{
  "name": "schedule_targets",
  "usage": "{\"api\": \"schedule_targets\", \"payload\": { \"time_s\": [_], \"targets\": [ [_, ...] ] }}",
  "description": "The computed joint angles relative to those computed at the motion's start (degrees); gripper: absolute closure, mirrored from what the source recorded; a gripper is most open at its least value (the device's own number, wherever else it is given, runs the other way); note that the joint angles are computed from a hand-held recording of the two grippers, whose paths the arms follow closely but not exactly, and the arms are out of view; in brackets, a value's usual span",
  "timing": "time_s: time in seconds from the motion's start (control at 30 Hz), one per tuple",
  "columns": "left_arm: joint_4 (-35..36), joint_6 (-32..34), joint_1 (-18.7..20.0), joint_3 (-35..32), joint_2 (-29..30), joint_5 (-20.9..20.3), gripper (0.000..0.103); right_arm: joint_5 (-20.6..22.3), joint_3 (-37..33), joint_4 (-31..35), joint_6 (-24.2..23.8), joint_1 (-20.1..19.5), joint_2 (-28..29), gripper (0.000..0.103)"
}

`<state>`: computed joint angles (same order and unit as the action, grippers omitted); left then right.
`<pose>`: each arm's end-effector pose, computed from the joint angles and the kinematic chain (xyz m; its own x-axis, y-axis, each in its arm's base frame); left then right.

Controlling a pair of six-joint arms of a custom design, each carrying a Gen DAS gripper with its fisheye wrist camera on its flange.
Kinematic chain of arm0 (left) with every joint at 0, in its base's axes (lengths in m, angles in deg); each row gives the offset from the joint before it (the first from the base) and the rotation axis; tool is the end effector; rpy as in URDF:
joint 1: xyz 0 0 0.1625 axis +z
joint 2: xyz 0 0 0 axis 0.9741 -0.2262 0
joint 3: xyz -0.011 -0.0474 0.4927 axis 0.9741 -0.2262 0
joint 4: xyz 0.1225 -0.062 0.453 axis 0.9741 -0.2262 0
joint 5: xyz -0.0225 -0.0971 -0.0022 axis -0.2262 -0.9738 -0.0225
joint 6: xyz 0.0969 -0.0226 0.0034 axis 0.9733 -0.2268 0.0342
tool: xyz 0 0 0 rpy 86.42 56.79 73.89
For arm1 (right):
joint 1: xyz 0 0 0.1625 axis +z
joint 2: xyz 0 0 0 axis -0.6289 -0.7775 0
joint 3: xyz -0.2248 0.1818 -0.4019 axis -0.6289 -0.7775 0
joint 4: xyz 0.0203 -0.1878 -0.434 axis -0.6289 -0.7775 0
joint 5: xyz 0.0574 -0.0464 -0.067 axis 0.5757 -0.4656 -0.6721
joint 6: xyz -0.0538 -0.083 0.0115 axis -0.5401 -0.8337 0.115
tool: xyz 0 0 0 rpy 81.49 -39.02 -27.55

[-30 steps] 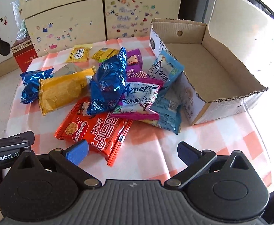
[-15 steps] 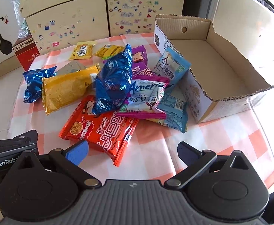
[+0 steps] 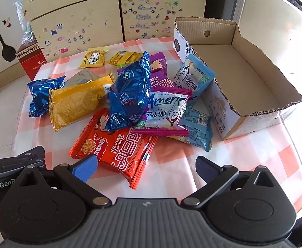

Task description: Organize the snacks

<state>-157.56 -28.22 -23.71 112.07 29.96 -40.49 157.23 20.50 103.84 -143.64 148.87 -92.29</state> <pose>-0.2218 -0.6495 0.1523 -0.5759 0.2679 -0.7724 0.6183 0.7608 -0.1972 0.2743 -0.6150 0.1355 -0.6390 0.4053 0.6538 -0.0369 0.8328 -0.5523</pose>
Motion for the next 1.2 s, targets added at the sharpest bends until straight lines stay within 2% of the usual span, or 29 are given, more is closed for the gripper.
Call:
{"api": "schedule_targets", "payload": {
  "time_s": [1.2],
  "targets": [
    [0.52, -0.51, 0.09, -0.08, 0.34, 0.77, 0.004, 0.44, -0.46, -0.07, -0.66, 0.05, 0.43, 0.0]
  ]
}}
